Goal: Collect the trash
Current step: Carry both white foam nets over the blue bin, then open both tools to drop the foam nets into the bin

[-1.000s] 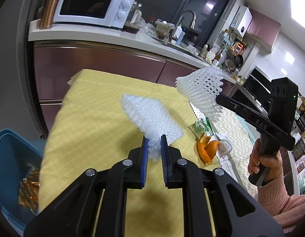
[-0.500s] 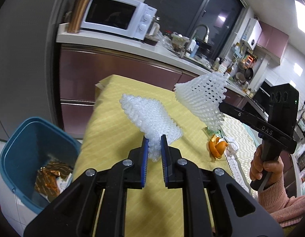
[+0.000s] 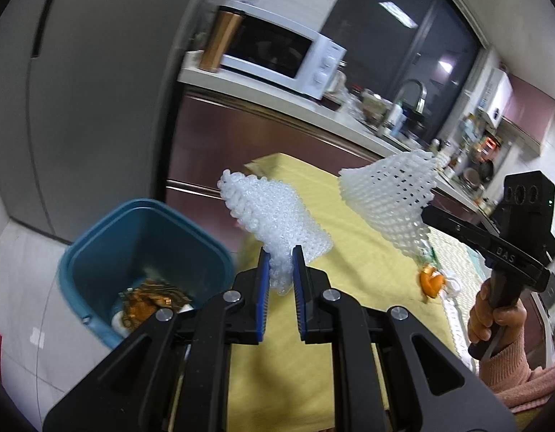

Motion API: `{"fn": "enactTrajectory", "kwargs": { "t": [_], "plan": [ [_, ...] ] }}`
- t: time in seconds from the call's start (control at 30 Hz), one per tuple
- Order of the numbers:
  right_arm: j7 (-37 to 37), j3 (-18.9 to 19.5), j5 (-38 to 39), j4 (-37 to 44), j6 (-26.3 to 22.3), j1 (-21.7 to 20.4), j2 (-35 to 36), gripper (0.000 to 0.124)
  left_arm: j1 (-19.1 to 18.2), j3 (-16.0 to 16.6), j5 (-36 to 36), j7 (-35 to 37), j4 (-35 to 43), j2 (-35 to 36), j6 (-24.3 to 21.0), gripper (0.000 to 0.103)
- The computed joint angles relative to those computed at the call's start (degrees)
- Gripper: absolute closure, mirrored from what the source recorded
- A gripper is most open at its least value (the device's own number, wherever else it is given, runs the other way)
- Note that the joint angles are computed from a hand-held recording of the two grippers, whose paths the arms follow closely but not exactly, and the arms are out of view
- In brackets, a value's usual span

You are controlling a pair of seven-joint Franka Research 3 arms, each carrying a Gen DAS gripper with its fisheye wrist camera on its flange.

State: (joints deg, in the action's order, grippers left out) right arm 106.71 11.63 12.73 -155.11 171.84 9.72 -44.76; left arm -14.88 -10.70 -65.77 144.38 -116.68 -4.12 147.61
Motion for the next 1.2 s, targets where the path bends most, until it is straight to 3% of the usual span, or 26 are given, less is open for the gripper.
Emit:
{"fn": "enactTrajectory", "kwargs": {
  "t": [0.33,0.6,0.9,1.2],
  "plan": [
    [-7.2,-4.9,2.9,8.5,1.2,9.6,12.3,0.119,2.8,1.9,1.6,-3.4,-2.0,0.1,2.6,0.090],
    [-15.1,-9.3,9.8,14.7,-0.3,16.5,20.1,0.119,4.9,2.0,4.2,-6.2,-2.3,2.0,3.6,0.090],
    [-20.0,-9.0,16.4,19.5,-2.8,17.3,26.2,0.119,5.3,0.5,8.7,-11.4,-1.9,4.2,6.1,0.090],
    [-19.7,-6.8,17.2,22.8,-4.9,14.7,30.6,0.119,6.1,-1.0,14.5,-16.9,-0.4,6.9,7.2,0.090]
  ]
}}
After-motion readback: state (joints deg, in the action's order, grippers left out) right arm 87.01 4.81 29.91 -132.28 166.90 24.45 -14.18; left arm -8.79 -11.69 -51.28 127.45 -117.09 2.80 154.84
